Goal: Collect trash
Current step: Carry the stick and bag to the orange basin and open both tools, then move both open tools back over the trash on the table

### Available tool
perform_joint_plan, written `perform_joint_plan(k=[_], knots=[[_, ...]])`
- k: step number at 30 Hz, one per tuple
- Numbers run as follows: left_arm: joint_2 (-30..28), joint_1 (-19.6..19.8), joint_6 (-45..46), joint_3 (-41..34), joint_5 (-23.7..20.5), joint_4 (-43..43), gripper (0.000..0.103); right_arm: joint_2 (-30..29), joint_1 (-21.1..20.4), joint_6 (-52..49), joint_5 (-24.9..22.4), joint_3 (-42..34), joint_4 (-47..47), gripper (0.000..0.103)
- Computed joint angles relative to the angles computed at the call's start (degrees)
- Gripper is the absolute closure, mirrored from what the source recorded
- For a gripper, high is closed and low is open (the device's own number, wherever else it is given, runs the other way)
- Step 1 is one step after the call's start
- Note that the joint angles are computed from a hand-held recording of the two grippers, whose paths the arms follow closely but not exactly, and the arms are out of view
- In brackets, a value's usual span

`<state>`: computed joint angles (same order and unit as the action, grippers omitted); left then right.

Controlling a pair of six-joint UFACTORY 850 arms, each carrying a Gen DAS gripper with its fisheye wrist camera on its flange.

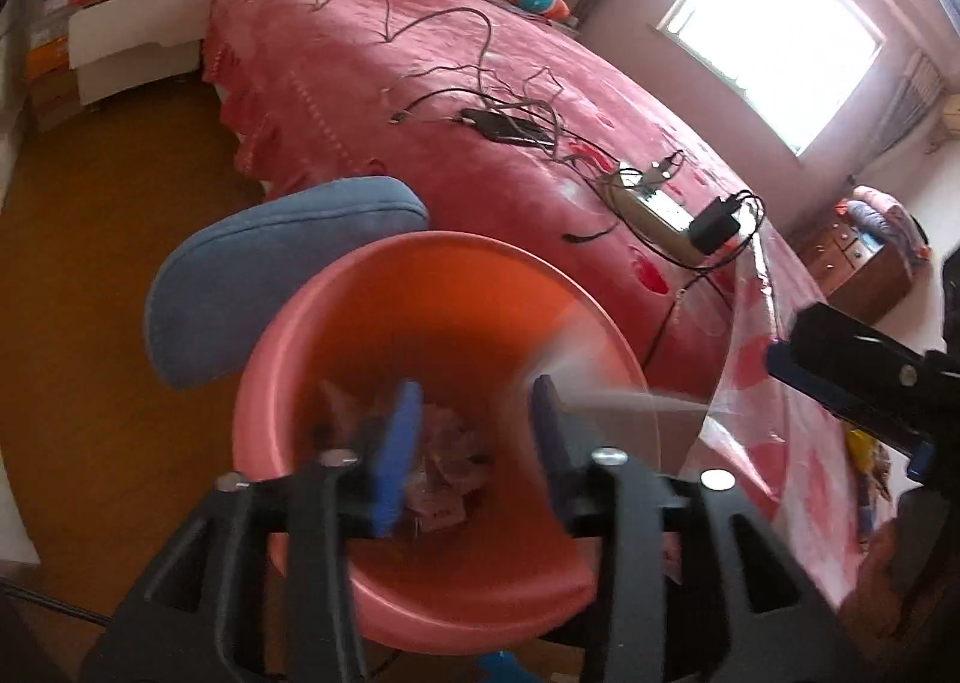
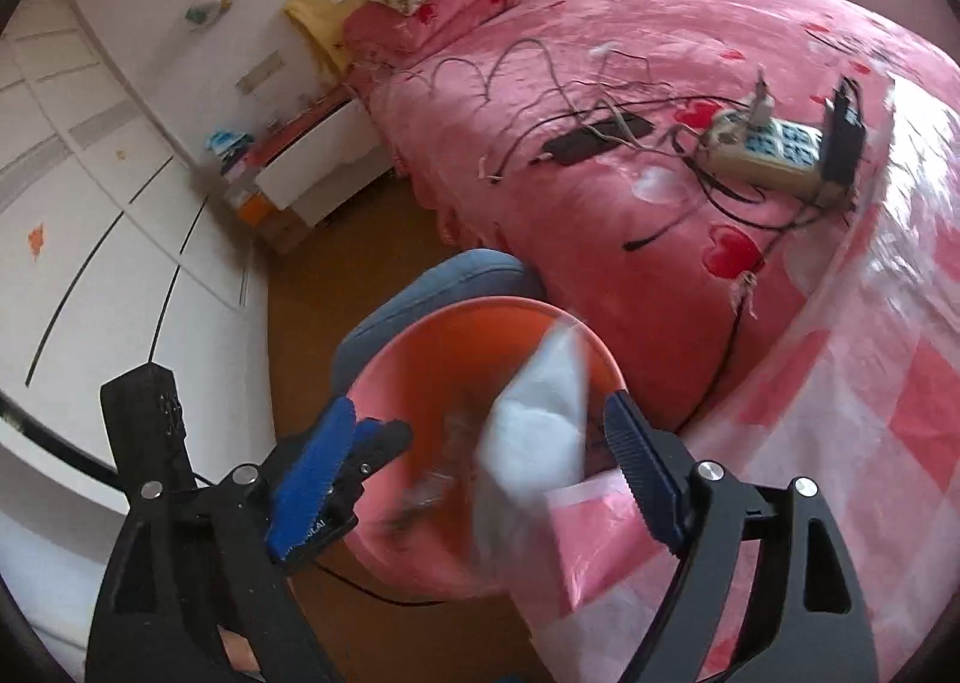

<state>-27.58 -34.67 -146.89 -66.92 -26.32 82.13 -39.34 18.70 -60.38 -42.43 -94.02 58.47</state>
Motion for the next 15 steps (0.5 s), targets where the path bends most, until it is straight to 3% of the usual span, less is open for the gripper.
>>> perform_joint_plan(k=[8, 15], knots=[[-1.00, -0.87, 6.93, -2.54, -2.06, -4.13, 0.045, 5.33, -4.62, -6.11, 5.01, 6.62, 8.94, 0.015], [-1.46, -2.01, 7.83, -5.07, -0.43, -2.71, 0.041, 9.53, -7.76, -12.58, 8.61, 12.56, 13.90, 0.015]])
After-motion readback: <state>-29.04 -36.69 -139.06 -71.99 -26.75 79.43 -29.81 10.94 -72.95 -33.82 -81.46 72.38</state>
